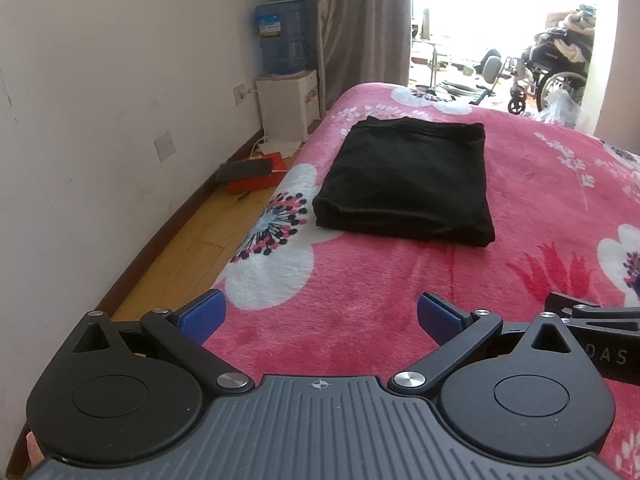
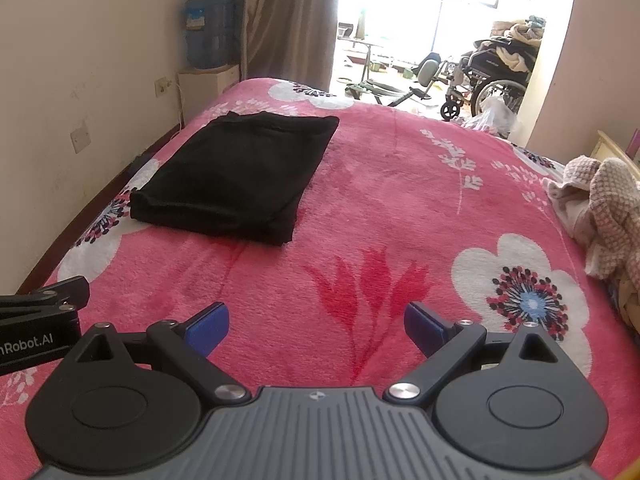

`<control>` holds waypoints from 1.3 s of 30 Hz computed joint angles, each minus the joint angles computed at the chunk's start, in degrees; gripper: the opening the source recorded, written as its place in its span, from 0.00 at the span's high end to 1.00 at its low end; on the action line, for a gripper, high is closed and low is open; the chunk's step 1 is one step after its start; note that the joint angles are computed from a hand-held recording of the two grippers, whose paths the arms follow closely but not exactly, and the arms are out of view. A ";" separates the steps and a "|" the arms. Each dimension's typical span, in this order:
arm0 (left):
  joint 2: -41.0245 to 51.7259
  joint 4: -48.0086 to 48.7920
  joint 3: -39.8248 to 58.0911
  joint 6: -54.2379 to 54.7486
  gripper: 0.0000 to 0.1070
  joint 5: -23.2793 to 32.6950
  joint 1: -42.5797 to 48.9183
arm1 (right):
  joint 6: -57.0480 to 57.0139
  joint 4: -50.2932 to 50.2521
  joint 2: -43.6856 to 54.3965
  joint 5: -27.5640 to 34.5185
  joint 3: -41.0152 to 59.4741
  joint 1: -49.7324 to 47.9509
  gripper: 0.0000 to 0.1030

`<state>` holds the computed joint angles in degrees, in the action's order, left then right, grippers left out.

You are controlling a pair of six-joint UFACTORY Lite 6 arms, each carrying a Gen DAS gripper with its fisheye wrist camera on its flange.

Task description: Fold clothes

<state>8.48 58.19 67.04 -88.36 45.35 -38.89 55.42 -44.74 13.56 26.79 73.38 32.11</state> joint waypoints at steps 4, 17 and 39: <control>-0.06 0.07 0.05 -0.13 0.04 0.01 0.23 | 0.20 -0.12 0.18 0.00 0.07 0.05 0.06; 0.00 -0.13 -0.20 0.07 0.04 -0.40 0.63 | 1.24 -0.80 0.10 0.14 -0.32 0.27 0.06; -0.36 -0.53 -0.33 0.42 0.04 -0.55 1.17 | 1.91 -1.43 0.12 0.39 -0.58 0.72 0.06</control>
